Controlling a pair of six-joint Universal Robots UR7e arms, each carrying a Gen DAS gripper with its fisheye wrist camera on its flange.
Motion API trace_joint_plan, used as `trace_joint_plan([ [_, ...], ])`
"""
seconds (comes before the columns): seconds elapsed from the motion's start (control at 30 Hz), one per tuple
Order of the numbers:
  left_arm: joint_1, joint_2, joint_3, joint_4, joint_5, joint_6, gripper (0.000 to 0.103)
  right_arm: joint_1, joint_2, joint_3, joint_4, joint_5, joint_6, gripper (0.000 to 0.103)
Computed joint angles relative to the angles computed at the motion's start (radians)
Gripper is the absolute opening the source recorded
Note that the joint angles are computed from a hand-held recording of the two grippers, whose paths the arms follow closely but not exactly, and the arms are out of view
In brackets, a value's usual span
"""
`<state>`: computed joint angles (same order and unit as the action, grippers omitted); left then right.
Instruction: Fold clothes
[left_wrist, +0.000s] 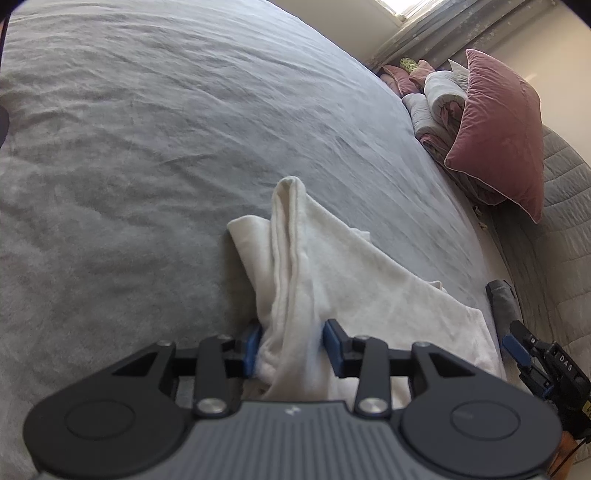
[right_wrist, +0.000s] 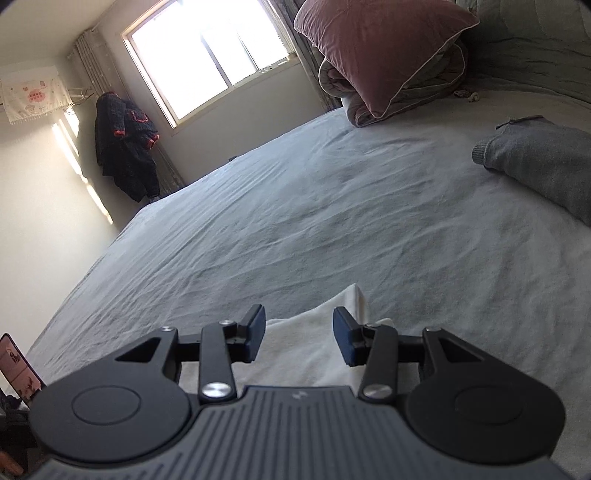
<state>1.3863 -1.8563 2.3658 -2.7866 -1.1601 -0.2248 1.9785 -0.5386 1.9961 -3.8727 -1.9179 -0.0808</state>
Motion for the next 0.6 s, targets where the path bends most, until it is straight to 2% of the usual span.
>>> trace_joint_plan([
  [0.2,0.003,0.002,0.000,-0.003,-0.004,0.012,0.038,0.004,0.021,-0.028,0.079,0.075,-0.024,0.045],
  [0.4,0.005,0.003,0.001,-0.004,-0.007,0.019,0.037,0.019,0.033,-0.068,0.266,0.148,-0.065,0.044],
  [0.5,-0.001,0.001,0.008,-0.011,0.005,0.035,0.036,0.027,0.046,-0.094,0.343,0.151,-0.078,0.038],
  [0.6,-0.001,-0.003,0.009,-0.009,0.003,0.052,0.030,0.040,0.067,-0.133,0.443,0.088,-0.095,0.030],
])
